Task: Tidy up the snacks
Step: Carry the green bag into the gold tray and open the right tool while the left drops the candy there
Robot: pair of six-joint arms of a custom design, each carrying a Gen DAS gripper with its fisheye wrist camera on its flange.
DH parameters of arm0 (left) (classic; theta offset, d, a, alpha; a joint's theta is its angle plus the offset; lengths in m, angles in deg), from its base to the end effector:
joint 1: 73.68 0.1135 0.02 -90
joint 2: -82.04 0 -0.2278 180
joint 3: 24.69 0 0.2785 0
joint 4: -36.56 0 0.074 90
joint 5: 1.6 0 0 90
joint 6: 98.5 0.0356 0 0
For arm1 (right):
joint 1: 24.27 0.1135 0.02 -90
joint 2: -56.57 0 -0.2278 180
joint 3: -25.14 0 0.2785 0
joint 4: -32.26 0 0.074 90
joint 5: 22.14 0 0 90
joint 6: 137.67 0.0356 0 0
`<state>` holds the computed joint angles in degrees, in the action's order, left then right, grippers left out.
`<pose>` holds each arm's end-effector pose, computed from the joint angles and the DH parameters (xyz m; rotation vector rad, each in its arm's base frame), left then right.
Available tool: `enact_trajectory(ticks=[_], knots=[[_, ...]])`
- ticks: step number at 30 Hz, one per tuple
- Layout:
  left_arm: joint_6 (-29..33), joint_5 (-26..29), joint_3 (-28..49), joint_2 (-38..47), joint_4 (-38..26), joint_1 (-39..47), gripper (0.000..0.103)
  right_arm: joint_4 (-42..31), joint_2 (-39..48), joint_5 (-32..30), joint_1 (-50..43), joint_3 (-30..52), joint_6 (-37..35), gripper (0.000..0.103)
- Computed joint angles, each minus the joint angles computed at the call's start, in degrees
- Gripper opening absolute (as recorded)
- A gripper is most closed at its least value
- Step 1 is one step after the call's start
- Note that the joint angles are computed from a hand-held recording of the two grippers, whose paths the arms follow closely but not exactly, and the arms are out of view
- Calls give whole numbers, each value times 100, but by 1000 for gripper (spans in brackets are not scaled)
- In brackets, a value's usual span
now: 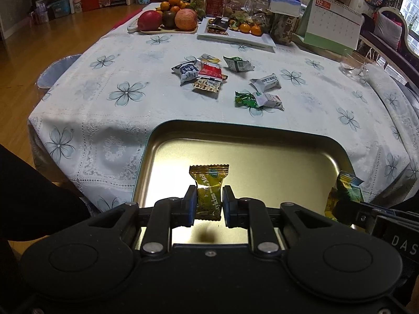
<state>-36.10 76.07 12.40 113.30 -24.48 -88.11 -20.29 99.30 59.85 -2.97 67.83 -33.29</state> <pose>0.1611 -0.0336 0.1707 -0.3708 2.4745 -0.0288 0.1822 0.0764 0.1811 -0.2124 2.5198 0.4307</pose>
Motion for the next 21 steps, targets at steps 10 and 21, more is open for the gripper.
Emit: enact_trajectory(ticks=[10, 21], knots=[[-47, 519, -79, -210, -47, 654, 33, -100, -70, -82, -188, 17, 33, 22], [-79, 154, -46, -19, -86, 313, 33, -86, 51, 80, -96, 53, 28, 25]])
